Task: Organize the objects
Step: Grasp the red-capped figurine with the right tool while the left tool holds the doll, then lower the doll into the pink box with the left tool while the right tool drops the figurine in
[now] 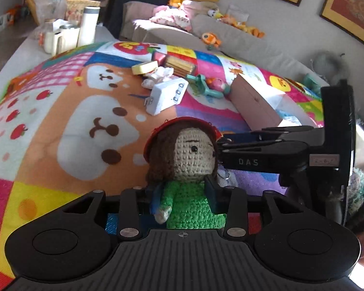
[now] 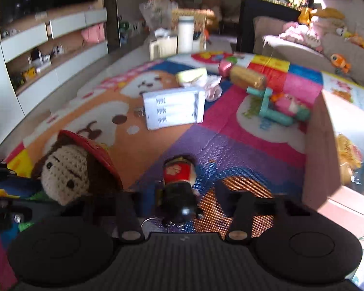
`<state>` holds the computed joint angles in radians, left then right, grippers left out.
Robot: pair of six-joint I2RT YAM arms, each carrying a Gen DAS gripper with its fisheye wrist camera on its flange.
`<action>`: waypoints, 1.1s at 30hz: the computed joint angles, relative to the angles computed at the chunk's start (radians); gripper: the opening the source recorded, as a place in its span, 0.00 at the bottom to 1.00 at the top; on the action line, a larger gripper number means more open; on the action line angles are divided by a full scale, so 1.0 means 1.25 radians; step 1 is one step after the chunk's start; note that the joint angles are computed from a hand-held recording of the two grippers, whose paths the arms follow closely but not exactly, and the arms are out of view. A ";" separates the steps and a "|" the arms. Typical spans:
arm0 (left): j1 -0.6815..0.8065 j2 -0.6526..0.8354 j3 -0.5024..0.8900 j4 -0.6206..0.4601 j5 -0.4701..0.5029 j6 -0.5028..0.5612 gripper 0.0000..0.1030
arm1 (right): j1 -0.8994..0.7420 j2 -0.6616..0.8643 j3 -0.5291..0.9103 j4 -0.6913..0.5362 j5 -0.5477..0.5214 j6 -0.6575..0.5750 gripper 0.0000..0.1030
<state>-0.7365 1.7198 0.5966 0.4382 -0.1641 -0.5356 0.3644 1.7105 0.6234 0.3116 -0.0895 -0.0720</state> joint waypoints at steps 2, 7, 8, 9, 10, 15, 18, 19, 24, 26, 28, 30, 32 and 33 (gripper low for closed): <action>-0.005 0.018 0.025 -0.017 -0.012 0.007 0.43 | -0.010 -0.021 -0.017 -0.002 -0.013 0.000 0.32; 0.001 0.074 0.095 -0.071 0.004 -0.011 0.49 | -0.057 -0.140 -0.118 -0.022 -0.043 -0.017 0.28; -0.006 0.078 0.104 -0.078 -0.010 -0.012 0.48 | -0.074 -0.169 -0.137 -0.035 -0.057 -0.023 0.28; -0.013 0.078 0.109 -0.083 -0.020 -0.011 0.46 | -0.094 -0.206 -0.162 -0.049 -0.071 -0.029 0.28; -0.020 0.074 0.110 -0.087 -0.022 -0.006 0.44 | -0.112 -0.242 -0.183 -0.067 -0.084 -0.037 0.28; -0.054 0.048 0.113 -0.091 0.040 0.035 0.43 | -0.303 -0.518 -0.299 -0.230 -0.233 -0.125 0.27; -0.078 0.046 0.168 -0.127 0.076 0.037 0.42 | -0.502 -0.660 -0.322 -0.343 -0.374 -0.181 0.27; -0.085 0.051 0.198 -0.140 0.083 0.040 0.42 | -0.571 -0.690 -0.323 -0.369 -0.423 -0.198 0.27; -0.117 0.157 0.446 -0.192 0.069 0.065 0.43 | -0.839 -0.688 -0.312 -0.380 -0.621 -0.254 0.27; -0.128 0.247 0.579 -0.190 0.037 0.064 0.43 | -0.885 -0.650 -0.309 -0.341 -0.654 -0.249 0.27; -0.132 0.353 0.722 -0.193 0.007 0.070 0.43 | -0.913 -0.606 -0.310 -0.300 -0.674 -0.234 0.27; -0.134 0.475 0.887 -0.237 -0.020 0.076 0.43 | -0.939 -0.564 -0.306 -0.283 -0.694 -0.243 0.27; -0.143 0.592 1.054 -0.325 -0.068 0.107 0.43 | -0.952 -0.540 -0.313 -0.254 -0.696 -0.245 0.27; -0.150 0.637 1.121 -0.376 -0.101 0.120 0.44 | -0.960 -0.532 -0.315 -0.243 -0.697 -0.251 0.27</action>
<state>-0.9234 2.5158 1.9975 -0.0314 -0.2899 -0.3857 -0.8362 1.0458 0.2291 0.0074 -0.9605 -0.3862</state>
